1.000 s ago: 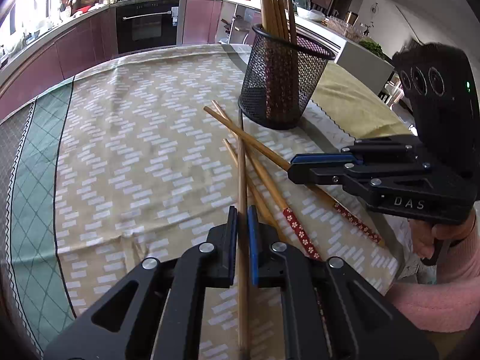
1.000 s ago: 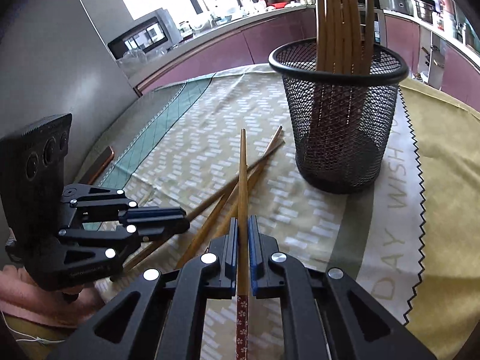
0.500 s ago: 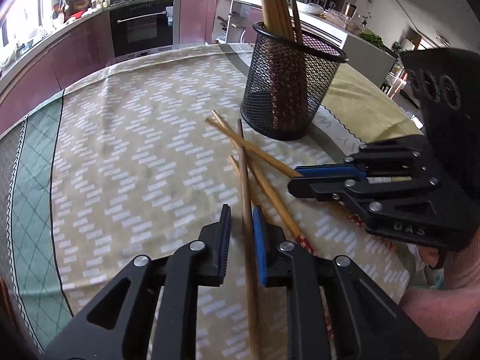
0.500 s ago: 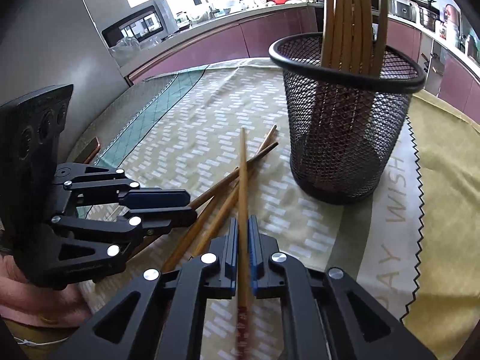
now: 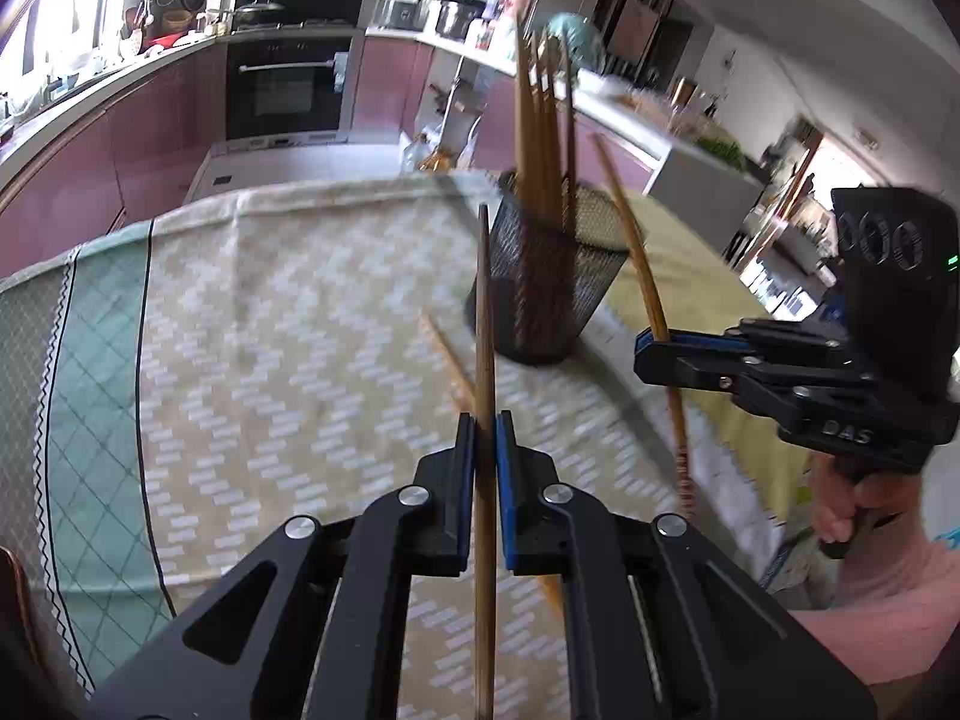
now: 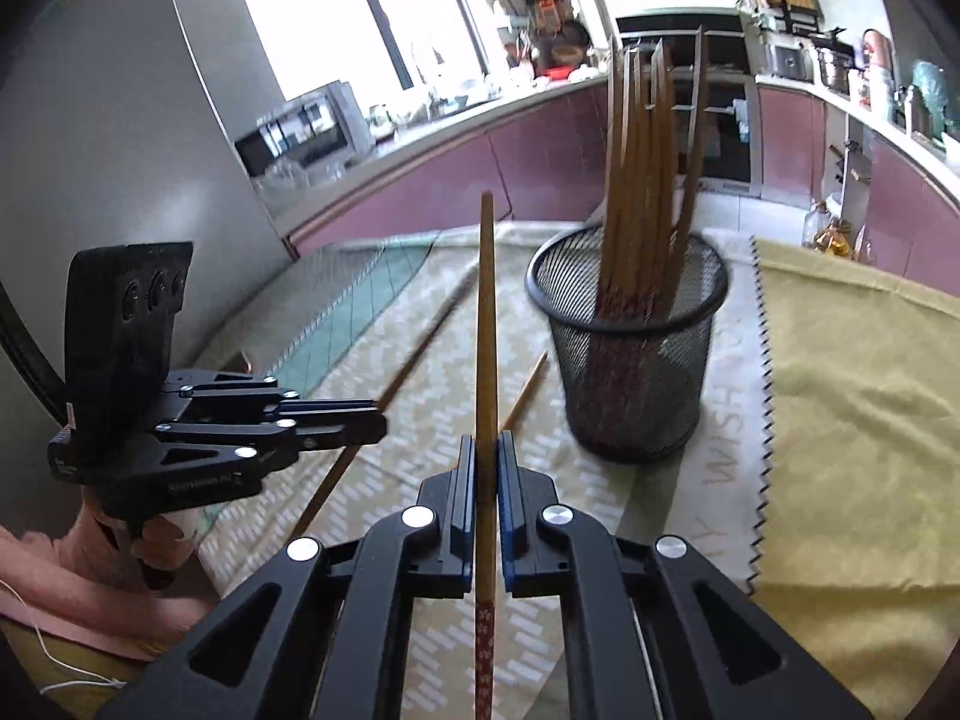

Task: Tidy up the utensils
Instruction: 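Lift both held chopsticks upright and carry them above the mesh cup, then lower the chopsticks into the mesh cup and open both grippers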

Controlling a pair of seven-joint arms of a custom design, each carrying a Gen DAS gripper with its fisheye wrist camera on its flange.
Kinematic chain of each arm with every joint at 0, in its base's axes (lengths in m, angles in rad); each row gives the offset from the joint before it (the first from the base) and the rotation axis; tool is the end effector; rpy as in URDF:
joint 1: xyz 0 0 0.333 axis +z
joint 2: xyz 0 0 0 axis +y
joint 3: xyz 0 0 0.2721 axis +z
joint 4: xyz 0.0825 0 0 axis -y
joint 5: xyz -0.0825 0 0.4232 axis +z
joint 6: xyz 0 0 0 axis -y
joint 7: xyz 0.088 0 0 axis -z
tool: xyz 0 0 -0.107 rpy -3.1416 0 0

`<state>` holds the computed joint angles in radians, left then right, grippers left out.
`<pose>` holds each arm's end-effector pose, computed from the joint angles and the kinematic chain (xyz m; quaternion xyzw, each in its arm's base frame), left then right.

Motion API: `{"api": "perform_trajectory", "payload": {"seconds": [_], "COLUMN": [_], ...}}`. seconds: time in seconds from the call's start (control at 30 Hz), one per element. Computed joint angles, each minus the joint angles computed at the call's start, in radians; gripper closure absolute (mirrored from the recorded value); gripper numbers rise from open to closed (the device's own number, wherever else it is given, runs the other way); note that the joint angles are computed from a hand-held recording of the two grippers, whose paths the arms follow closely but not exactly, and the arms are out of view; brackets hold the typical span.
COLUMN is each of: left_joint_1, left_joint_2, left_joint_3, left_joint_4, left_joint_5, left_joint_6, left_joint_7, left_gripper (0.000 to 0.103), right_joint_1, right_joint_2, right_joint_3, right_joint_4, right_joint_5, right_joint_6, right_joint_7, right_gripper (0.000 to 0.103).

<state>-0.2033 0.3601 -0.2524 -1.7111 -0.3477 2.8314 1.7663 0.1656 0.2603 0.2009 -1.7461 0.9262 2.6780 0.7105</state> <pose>0.6611 -0.2841 0.4140 -0.5418 0.7424 -0.3798 0.1051 0.6638 0.2179 0.4328 -0.7671 0.4590 -0.0737 0.4420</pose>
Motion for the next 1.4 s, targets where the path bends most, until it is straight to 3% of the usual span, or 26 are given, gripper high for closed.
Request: {"api": "perform_trajectory", "payload": {"seconds": [0.47, 0.63, 0.87, 1.17, 1.3, 1.4], "left_joint_1": [0.093, 0.075, 0.051, 0.000, 0.000, -0.042], "left_joint_2": [-0.086, -0.083, -0.034, 0.075, 0.111, 0.152], "left_joint_3": [-0.105, -0.091, -0.073, -0.037, -0.050, -0.004], "left_joint_4": [-0.019, 0.015, 0.114, 0.312, 0.374, 0.443], "left_joint_5": [-0.338, -0.388, -0.341, -0.165, -0.123, -0.045], "left_joint_6": [0.060, 0.080, 0.093, 0.102, 0.103, 0.090], "left_joint_7": [0.274, 0.318, 0.288, 0.161, 0.143, 0.075], "left_gripper": [0.095, 0.095, 0.095, 0.095, 0.095, 0.095], "right_joint_1": [-0.010, -0.007, -0.021, -0.049, -0.062, -0.068], "right_joint_2": [-0.050, -0.033, 0.016, 0.093, 0.132, 0.166], "right_joint_3": [-0.023, -0.024, -0.009, 0.035, 0.057, 0.071], "right_joint_4": [0.007, 0.048, 0.140, 0.268, 0.318, 0.355], "right_joint_5": [0.198, 0.215, 0.216, 0.199, 0.171, 0.142], "right_joint_6": [0.052, 0.074, 0.107, 0.156, 0.160, 0.170], "right_joint_7": [-0.139, -0.155, -0.165, -0.165, -0.136, -0.107], "right_gripper": [0.097, 0.097, 0.097, 0.097, 0.097, 0.097]}}
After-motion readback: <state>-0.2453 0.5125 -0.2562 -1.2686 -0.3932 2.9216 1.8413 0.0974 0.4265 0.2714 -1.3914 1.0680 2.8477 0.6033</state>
